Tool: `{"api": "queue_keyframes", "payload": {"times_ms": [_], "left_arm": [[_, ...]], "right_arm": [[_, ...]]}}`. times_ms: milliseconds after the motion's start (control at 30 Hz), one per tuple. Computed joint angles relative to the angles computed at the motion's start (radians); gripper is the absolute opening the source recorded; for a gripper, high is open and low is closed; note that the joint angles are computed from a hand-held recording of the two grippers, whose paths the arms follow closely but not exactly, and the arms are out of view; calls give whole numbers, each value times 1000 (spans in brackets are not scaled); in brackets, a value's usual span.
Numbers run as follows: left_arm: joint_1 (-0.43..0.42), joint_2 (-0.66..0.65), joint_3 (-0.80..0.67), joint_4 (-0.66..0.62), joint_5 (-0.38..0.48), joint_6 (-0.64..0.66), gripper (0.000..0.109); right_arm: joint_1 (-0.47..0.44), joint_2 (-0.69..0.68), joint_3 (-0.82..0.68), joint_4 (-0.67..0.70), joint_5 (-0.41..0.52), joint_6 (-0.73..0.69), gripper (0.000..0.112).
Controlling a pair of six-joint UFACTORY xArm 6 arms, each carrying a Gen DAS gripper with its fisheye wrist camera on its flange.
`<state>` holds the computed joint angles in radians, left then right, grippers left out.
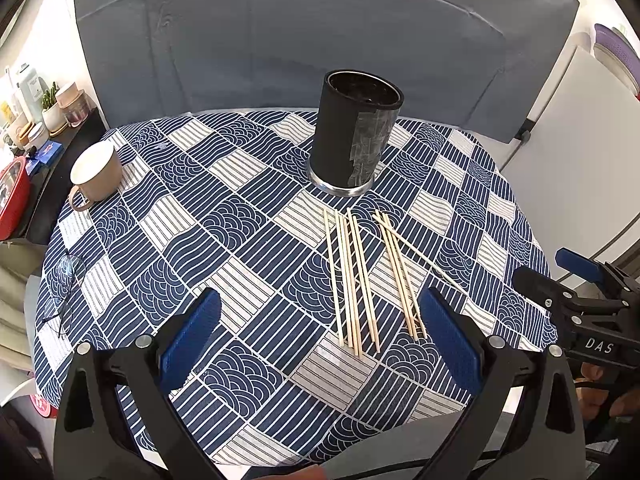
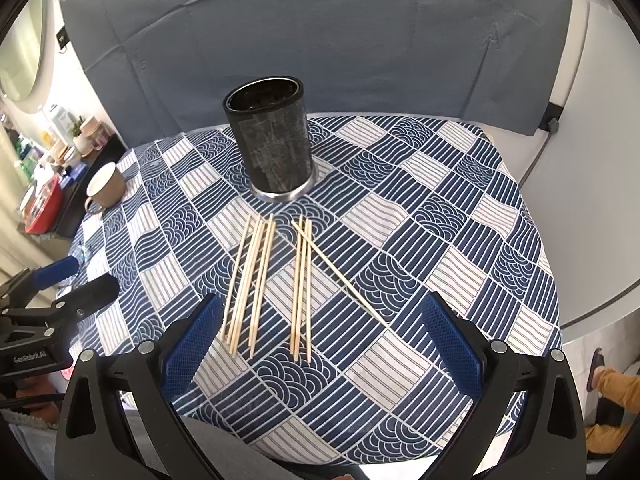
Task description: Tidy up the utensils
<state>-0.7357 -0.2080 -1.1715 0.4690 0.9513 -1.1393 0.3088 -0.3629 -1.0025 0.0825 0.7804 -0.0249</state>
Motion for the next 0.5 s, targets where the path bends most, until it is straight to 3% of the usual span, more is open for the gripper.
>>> {"api": "queue_keyframes", "payload": {"times_ms": [500], "left_arm": [[44,9,11,-94,-17,55,97]], "right_arm": [[8,60,-44,-9,18,2,95]]}}
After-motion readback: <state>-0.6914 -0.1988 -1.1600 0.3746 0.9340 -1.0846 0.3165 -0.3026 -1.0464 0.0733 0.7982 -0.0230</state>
